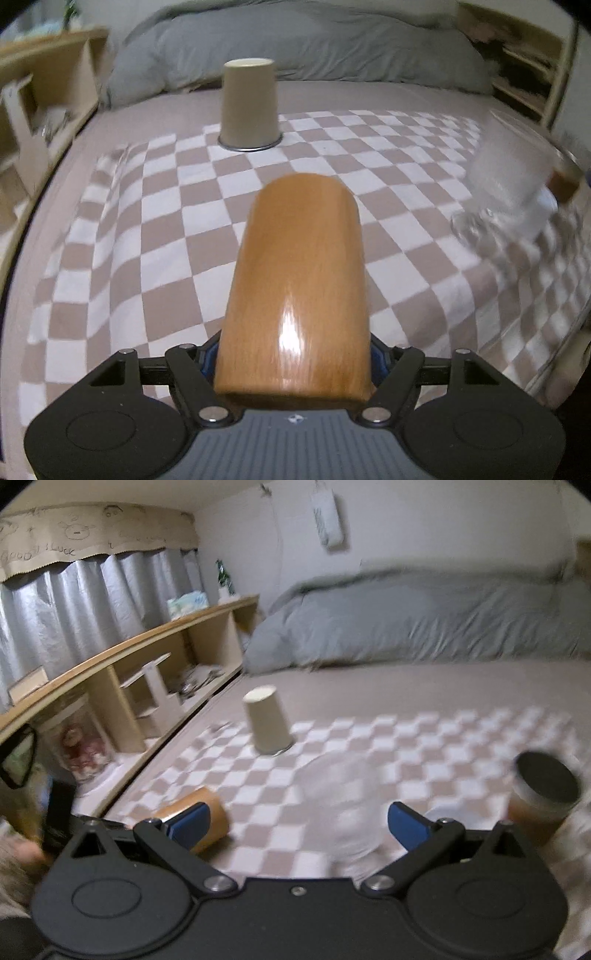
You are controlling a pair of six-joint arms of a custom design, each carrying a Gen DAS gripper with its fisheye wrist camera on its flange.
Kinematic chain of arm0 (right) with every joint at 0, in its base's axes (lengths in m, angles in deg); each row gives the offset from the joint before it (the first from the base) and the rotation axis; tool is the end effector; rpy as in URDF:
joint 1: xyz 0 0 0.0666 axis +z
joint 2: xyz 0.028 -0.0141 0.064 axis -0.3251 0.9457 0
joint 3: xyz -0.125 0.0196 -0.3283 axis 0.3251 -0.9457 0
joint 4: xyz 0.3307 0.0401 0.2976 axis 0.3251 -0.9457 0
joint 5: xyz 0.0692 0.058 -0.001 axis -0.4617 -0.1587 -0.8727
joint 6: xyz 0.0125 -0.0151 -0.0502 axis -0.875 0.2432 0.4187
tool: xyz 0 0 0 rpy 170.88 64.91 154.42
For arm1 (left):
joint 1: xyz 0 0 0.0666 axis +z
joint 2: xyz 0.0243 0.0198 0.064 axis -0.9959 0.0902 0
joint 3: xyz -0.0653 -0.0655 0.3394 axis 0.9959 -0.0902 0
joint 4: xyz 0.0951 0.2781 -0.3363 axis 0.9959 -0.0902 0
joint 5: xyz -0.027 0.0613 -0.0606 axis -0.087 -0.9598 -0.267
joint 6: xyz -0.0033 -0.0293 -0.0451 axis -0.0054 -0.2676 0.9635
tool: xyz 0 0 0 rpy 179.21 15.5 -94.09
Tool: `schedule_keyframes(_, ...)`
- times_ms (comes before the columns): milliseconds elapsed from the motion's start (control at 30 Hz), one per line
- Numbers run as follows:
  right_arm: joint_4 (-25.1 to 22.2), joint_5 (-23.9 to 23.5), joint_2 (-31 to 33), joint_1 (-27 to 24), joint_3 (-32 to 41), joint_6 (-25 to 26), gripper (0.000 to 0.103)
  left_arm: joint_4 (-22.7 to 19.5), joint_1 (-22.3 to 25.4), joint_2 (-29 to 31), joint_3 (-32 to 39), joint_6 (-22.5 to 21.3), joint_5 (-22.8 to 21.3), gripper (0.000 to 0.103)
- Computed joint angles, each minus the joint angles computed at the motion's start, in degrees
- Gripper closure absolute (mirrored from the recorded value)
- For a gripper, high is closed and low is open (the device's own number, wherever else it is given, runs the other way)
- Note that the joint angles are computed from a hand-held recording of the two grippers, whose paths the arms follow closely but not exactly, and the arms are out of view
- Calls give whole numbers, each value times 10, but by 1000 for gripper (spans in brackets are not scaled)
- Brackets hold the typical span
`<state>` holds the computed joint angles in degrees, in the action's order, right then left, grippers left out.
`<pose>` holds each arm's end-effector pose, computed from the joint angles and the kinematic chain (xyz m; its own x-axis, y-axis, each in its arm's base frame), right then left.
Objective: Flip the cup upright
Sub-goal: 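Lift the wooden cup with the left tool and tip it onto its side, then grasp the sideways wooden cup with the right tool while the left tool holds it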
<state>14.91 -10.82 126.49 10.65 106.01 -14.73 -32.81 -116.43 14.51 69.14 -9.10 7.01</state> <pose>0.2862 0.1480 0.5191 -0.5315 0.3177 -0.7852 0.1059 0.9446 0.3105 0.4610 -0.2886 0.4280 -0.5903 0.5268 -0.6116 0.6638 0.7479 0.0036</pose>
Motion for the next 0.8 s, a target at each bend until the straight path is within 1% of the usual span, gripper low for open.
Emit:
schedule_keyframes(67, 1, -18, 17, 9, 5, -36, 0, 10, 4, -9, -12, 1, 14, 27)
schedule_keyframes(100, 1, -25, 27, 15, 9, -50, 0, 16, 7, -14, -18, 3, 20, 24)
schedule_keyframes(133, 2, -32, 38, 20, 14, -59, 0, 24, 9, -19, -24, 5, 22, 22)
schedule_keyframes(200, 6, -40, 61, 27, 24, -74, 0, 37, 12, -29, -36, 7, 26, 22)
schedule_keyframes(300, 27, -49, 96, 27, 41, -99, 0, 49, 18, -40, -50, 18, 36, 22)
schedule_keyframes(467, 63, -130, 166, 5, 73, -178, 0, 64, 28, -65, -73, 22, 55, 20)
schedule_keyframes(533, 60, -156, 198, -2, 90, -213, 0, 67, 31, -73, -81, 20, 58, 13)
schedule_keyframes(567, 58, -164, 213, -4, 97, -228, 0, 69, 32, -77, -85, 17, 58, 12)
schedule_keyframes(633, 50, -182, 244, -10, 114, -250, 1, 74, 34, -85, -92, 14, 55, 12)
schedule_keyframes(700, 29, -197, 274, -13, 136, -272, 8, 78, 36, -90, -96, 13, 59, 12)
schedule_keyframes(800, 29, -237, 299, -19, 149, -296, 13, 80, 41, -93, -98, 12, 71, 14)
